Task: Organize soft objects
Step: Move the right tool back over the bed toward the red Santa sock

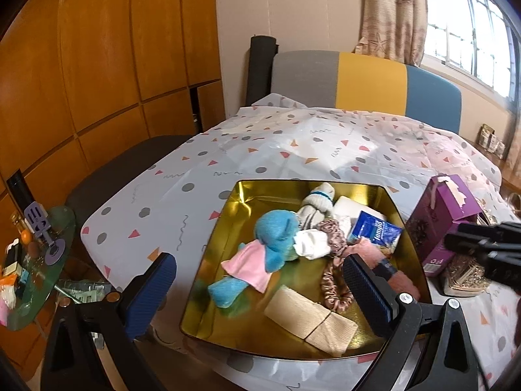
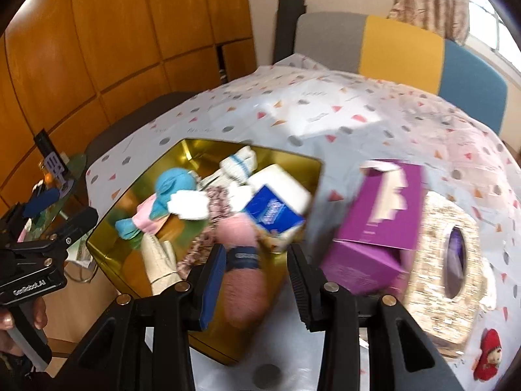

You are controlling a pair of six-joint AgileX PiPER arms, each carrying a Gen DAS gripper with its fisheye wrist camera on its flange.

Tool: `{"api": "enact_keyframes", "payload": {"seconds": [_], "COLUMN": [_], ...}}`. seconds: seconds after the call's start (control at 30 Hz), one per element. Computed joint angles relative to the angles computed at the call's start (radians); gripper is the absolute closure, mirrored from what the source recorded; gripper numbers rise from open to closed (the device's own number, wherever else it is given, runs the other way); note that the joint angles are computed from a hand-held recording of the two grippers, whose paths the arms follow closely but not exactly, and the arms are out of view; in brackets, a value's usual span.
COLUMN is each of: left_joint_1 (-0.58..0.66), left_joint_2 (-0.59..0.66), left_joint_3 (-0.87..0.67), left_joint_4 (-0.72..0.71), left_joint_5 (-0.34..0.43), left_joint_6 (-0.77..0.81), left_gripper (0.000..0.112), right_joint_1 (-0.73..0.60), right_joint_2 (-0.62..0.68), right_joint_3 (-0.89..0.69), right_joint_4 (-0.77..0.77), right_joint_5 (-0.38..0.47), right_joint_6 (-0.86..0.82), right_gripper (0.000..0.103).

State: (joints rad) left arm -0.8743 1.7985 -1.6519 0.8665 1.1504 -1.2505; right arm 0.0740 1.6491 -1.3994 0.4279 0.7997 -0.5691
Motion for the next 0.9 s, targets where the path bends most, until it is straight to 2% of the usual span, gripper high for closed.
{"api": "enact_keyframes", "payload": {"seconds": [0.33, 0.63, 0.7, 0.77, 0.83, 0.9], "left_joint_1": [-0.025, -0.045, -0.046, -0.048, -0.048, -0.051], "left_joint_2": [0.041, 0.100, 0.114, 0.121, 0.123, 0.126], "left_joint_3": [-0.076, -0.183, -0.205, -0.217, -0.219, -0.219], "left_joint_4": [-0.018, -0.056, -0.076, -0.088, -0.097, -0.095], "left_joint_5": [-0.018, -0.046, -0.059, -0.074, -0.094, -0.115], "left_joint_6": [0.064, 0.161, 0.189, 0.205, 0.213, 0.215], "left_gripper": [0.010, 0.010, 0.010, 0.010, 0.010, 0.010], "right_joint_1": [-0.248, -0.515, -0.569, -0.631, -0.682, -0.732], "right_joint_2": [-0.067, -0.034, -0.014, 0.018, 0.052, 0.100], "right_joint_3": [0.030, -0.020, -0.052, -0.100, -0.152, -0.227], "right_joint_4": [0.088, 0.122, 0.107, 0.098, 0.085, 0.057], "right_joint_5": [0.027, 0.094, 0.115, 0.151, 0.184, 0.227], "right_joint_6": [-0.101, -0.131, -0.117, -0.105, -0.086, -0.061], "right_gripper": [0.064, 0.064, 0.061, 0.051, 0.047, 0.046]}}
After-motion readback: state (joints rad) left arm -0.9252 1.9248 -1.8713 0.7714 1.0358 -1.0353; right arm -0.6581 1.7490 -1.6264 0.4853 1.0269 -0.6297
